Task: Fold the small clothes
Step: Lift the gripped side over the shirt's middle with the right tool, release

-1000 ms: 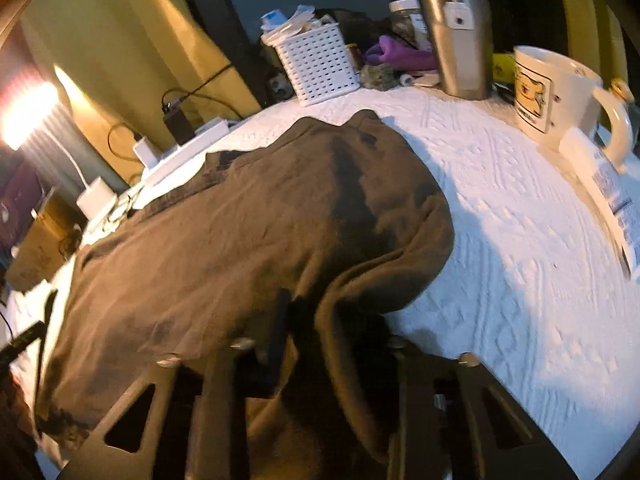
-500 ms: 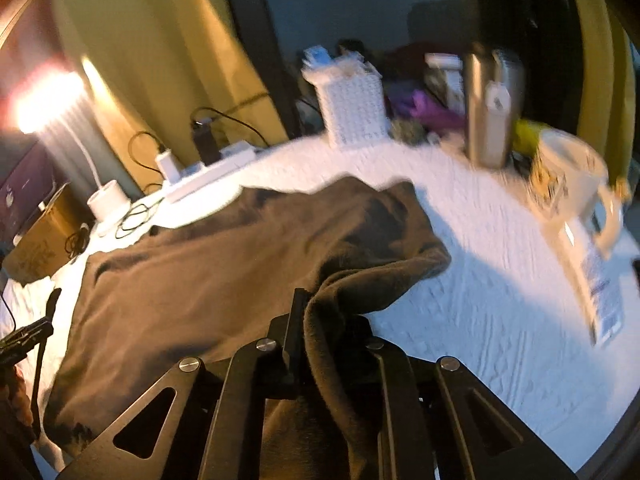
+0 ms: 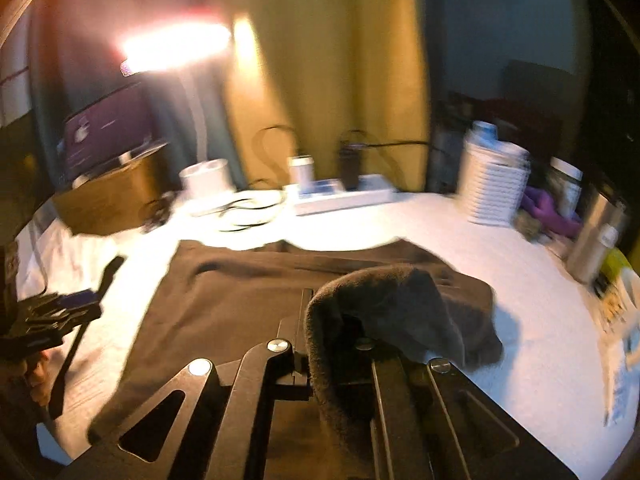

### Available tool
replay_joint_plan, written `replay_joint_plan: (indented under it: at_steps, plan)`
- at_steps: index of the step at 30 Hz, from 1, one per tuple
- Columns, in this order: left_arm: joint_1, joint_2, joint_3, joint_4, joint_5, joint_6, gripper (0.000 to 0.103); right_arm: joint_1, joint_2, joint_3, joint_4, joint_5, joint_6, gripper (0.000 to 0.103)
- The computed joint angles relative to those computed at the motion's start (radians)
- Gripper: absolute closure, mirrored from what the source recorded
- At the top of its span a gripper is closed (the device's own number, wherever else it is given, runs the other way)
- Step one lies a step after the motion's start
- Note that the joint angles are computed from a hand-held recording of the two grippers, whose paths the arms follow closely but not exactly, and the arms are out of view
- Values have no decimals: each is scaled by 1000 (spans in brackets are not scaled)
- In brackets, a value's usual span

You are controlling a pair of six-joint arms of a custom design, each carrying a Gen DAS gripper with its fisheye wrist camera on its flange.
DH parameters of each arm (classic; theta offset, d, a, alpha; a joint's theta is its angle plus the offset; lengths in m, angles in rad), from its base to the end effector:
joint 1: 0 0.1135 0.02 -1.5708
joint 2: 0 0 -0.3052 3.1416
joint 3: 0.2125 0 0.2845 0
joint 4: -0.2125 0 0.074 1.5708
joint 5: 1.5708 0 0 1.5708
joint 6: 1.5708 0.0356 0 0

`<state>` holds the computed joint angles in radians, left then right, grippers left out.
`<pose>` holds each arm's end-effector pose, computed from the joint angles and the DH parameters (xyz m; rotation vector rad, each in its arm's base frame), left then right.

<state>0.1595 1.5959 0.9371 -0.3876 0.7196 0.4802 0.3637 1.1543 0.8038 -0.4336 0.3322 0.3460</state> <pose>0.3342 0.0300 0.2086 0.6110 2.2879 -0.6425 0.2420 0.0797 0.2774 0.1394 2.2977 -0.0299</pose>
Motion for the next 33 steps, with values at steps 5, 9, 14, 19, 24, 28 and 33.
replay_joint_plan:
  at_steps: [5,9,14,19,24,28,33]
  plan:
    - [45,-5,6,-27,37,47,48,142,140,63,44,1,22,100]
    - [85,-4,10,-47,63,80,48,214,239,96,68,-14,34,100]
    - [116,-2,6,-67,77,111,47,296,391,142,99,-58,48,100]
    - [135,-7,-2,-91,81,147,47,373,548,215,57,-52,54,100]
    - [140,-3,-4,-89,72,147,46,404,567,234,31,-5,79,97]
    - [135,-1,1,-81,55,122,46,409,530,206,46,-44,90,88]
    - [113,-6,11,-61,5,78,46,452,456,157,114,-120,84,31]
